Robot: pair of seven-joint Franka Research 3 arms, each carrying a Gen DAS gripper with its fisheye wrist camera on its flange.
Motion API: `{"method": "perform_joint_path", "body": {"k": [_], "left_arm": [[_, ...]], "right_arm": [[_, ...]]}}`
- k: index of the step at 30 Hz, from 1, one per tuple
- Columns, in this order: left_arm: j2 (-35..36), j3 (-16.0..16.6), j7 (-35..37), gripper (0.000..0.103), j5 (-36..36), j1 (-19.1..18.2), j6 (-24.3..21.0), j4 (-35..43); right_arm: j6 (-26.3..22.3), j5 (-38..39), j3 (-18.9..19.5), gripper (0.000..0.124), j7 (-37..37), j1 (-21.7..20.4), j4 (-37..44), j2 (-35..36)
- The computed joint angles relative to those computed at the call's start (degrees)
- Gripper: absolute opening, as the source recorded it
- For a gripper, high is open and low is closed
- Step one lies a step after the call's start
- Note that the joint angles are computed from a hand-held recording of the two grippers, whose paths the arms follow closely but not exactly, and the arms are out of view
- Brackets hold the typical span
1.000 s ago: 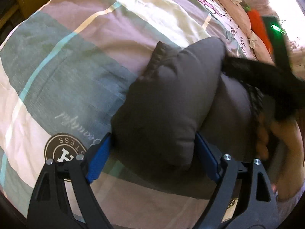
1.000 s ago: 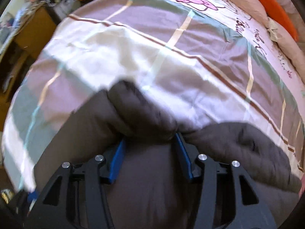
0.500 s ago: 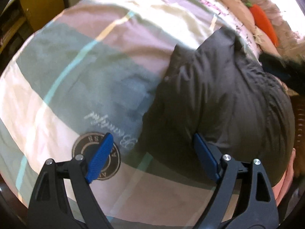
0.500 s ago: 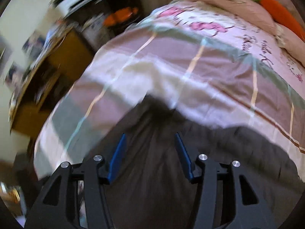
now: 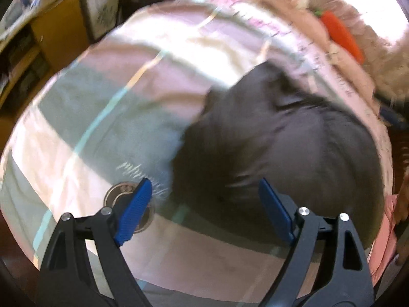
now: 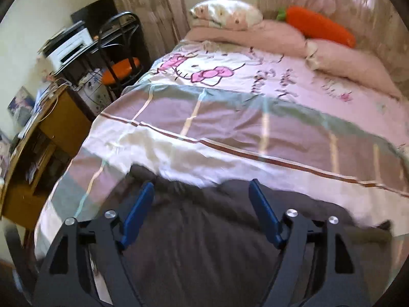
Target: Fold large clothes
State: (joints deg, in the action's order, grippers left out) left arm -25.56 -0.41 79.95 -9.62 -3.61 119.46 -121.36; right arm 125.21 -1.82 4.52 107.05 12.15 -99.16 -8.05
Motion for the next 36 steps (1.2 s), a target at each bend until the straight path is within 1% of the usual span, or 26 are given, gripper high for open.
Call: {"method": "perform_joint_path", "body": {"k": [3, 5, 7, 9, 12, 14, 15, 16, 17, 18, 19, 21, 24, 26, 28, 29, 32, 33, 35, 36], "left_arm": [[1.01, -0.9, 1.76, 0.086, -3.37, -2.96, 0.2, 2.8], [3.28, -2.28, 3.38, 0.086, -4.78, -5.11, 0.24, 5.16], [6.88, -3.97, 4.81, 0.086, -5.03, -6.8, -1.26, 8.52], [10.27, -6.26, 5.03, 0.086, -4.27, -8.0, -1.15, 11.42], [15.39, -8.69, 3.15, 0.086, -1.91, -8.72, -3.17, 16.56], [19.1, -10.38, 1.08, 0.087, 1.76, -9.02, -4.44, 19.91], [20.84, -11.03, 0.09, 0.089, 3.68, -9.18, -5.42, 21.49], [23.3, -11.97, -1.89, 0.093, 7.04, -9.53, -7.29, 23.82], [24.95, -12.23, -2.85, 0.096, 9.16, -9.63, -8.4, 25.28], [26.83, -12.71, -4.33, 0.1, 11.94, -10.05, -9.54, 26.72], [27.36, -12.79, -4.77, 0.101, 13.03, -10.2, -9.48, 26.55], [29.72, -12.9, -6.05, 0.101, 15.17, -10.51, -9.41, 27.51], [32.67, -12.78, -7.18, 0.101, 16.12, -10.59, -9.78, 29.89], [34.67, -12.83, -8.21, 0.101, 17.43, -10.98, -10.81, 31.99], [36.05, -12.89, -9.15, 0.101, 18.1, -11.34, -11.68, 33.47], [36.73, -12.84, -9.68, 0.101, 18.17, -11.41, -11.85, 33.92], [37.01, -12.86, -10.31, 0.101, 19.05, -11.6, -9.99, 32.43], [37.51, -12.9, -10.22, 0.101, 19.24, -11.71, -10.8, 33.09], [37.67, -12.89, -9.86, 0.101, 17.95, -11.36, -12.53, 34.52], [36.32, -12.85, -9.79, 0.098, 15.62, -10.61, -12.51, 34.18]], "right_arm": [[-5.1, 1.78, -1.25, 0.077, 1.36, -1.58, -6.47, -7.56], [-8.22, -0.92, -0.55, 0.077, 4.15, -3.69, -10.16, -11.25], [-8.94, -1.8, -0.19, 0.077, 6.22, -5.21, -13.73, -14.77], [-9.49, -3.93, 0.58, 0.077, 10.36, -7.73, -17.1, -18.41], [-10.03, -0.69, -0.74, 0.077, 12.21, -8.93, -20.89, -21.05], [-10.31, 0.65, -1.28, 0.077, 10.63, -9.04, -22.38, -20.07], [-9.92, 0.83, -1.35, 0.077, 10.09, -9.25, -22.88, -19.46], [-9.07, 1.16, -1.49, 0.077, 10.14, -9.58, -23.67, -18.76], [-8.66, 1.86, -1.74, 0.081, 10.01, -9.68, -24.1, -18.25], [-8.07, 2.98, -2.35, 0.082, 9.55, -9.74, -24.34, -16.85], [-7.62, 2.81, -2.41, 0.085, 9.48, -10.09, -24.44, -15.83], [-6.74, 3.28, -3.02, 0.087, 8.44, -10.33, -23.47, -13.31], [-6.14, 1.45, -2.96, 0.09, 6.34, -10.39, -21.45, -9.8], [-5.68, 1.48, -3.41, 0.092, 5.19, -10.27, -20.71, -8.12], [-6.34, 1.93, -3.9, 0.092, 4.41, -10.2, -19.53, -6.47], [-6.32, 1.91, -4.02, 0.093, 4.15, -10.15, -19.21, -5.93], [-5.68, 0.72, -3.94, 0.094, 3.71, -10.01, -19.14, -4.63], [-5.99, 0.36, -3.86, 0.094, 3.59, -9.86, -18.52, -3.98], [-7.3, 1.21, -4.31, 0.094, 2.57, -9.6, -17.66, -3.81], [-7.87, 2.82, -4.84, 0.093, 1.68, -9.5, -17.49, -4.87]]}}
